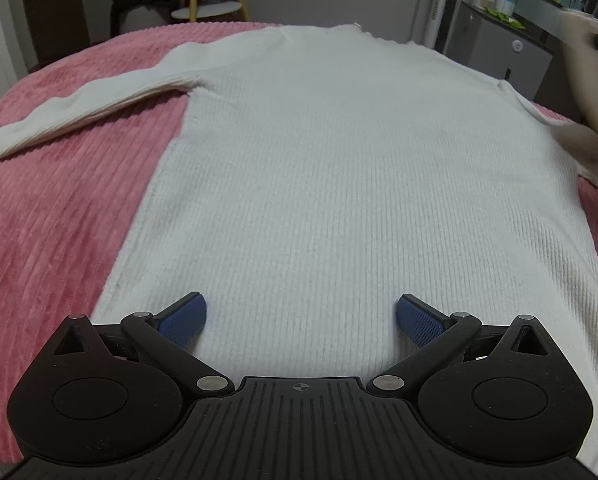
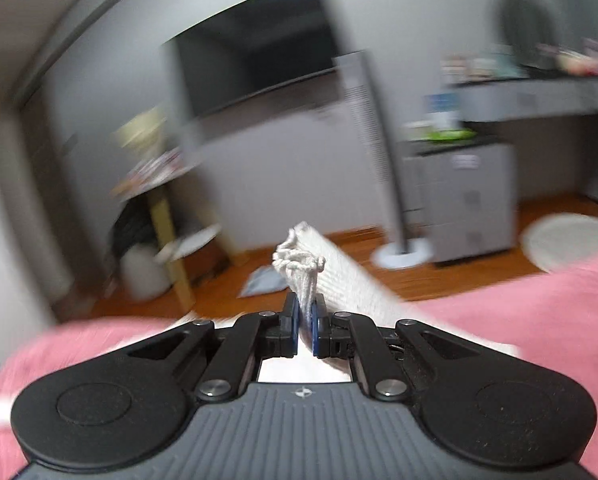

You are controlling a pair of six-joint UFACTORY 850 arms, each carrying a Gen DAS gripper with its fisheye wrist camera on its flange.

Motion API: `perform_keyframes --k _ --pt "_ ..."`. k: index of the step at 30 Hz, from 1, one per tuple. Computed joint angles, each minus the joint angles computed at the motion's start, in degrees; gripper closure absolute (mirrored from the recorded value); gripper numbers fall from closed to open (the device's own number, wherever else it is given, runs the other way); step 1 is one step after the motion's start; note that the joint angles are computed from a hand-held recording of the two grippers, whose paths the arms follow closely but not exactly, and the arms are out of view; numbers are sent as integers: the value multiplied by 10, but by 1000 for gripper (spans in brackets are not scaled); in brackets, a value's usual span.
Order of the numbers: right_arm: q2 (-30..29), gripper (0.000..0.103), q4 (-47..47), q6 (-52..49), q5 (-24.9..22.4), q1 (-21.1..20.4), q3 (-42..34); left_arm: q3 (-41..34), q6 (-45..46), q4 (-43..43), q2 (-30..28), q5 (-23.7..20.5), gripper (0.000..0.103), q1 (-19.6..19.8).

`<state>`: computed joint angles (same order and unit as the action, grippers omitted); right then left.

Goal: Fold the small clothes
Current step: 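Grasp the sleeve cuff of the white sweater with the right tool, then lay the held sleeve across the sweater body and open the right tool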

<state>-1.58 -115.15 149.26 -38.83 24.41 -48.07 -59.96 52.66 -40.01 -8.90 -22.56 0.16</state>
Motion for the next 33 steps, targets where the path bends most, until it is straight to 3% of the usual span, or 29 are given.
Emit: perform_keyframes --k 4,6,11,15,19,27,31,33 --pt "-99 97 4 -28 63 33 -87 -2 26 -31 1 0 0 11" --pt "-129 90 54 -39 100 44 -119 -7 46 -54 -2 -11 0 20" --pt "-97 85 140 31 63 64 -69 -22 92 -101 -11 -24 0 22" --pt "-88 85 243 -33 -2 92 -48 -30 110 -103 -18 -15 0 5" --pt "-82 85 206 23 6 76 -18 -41 115 -110 -24 -6 0 -12" --pt "-96 85 202 -5 11 54 -21 -68 27 -49 -50 15 0 -42" --pt "-86 85 191 5 11 49 -14 -93 44 -97 -64 2 0 -51" --pt "-80 83 195 6 1 50 -10 -120 56 -139 -83 -28 0 -53"
